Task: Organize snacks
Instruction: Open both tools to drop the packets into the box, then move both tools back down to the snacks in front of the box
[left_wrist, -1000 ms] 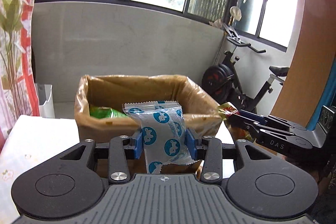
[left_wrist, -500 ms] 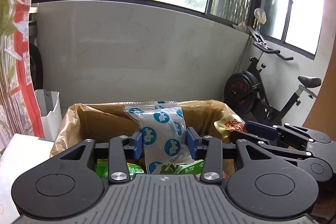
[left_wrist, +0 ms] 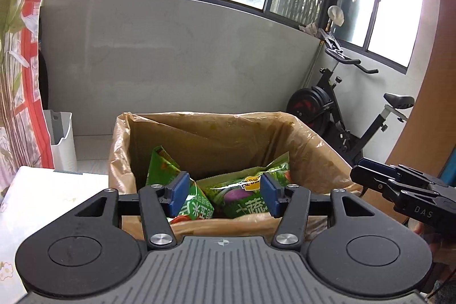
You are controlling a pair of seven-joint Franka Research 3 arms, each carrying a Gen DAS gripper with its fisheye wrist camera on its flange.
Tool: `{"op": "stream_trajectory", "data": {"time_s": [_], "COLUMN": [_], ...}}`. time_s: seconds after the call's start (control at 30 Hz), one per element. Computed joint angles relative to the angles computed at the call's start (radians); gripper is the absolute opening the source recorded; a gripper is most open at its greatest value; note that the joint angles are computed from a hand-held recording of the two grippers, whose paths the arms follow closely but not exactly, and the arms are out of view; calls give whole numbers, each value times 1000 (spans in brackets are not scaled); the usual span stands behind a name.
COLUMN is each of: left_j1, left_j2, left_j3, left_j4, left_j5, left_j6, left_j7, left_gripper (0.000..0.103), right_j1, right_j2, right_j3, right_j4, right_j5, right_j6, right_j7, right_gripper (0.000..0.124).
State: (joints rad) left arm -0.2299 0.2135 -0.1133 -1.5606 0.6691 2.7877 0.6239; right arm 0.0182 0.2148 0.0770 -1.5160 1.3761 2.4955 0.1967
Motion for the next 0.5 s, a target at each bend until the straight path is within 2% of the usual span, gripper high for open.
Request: {"op": "stream_trajectory", "data": {"time_s": [0.13,0.23,0.37,0.5], "left_j1": [7,25,54,59], "left_j2": [-110,-172,-212,-196], "left_j3": [9,-8,-40,-66], "left_j4": [-158,-254,-343,-364], "left_j5": [76,148,211,193], "left_j6": [61,96,150,119], "left_j7": [-113,-230,-371,-356], "left_gripper": [56,52,52,47], "right_j1": [-8,10,35,53], "right_j2": [-89,-139,-170,-163], "right_j3": [-13,-39,-66,-77], "right_j4": [-137,-221,-293,-324], "right_j5": [119,147,80,-35], "right_j6": [-14,-22,-49,-58], "right_j7": [-76,-91,-76,-14], "right_gripper": [42,42,42,42]}}
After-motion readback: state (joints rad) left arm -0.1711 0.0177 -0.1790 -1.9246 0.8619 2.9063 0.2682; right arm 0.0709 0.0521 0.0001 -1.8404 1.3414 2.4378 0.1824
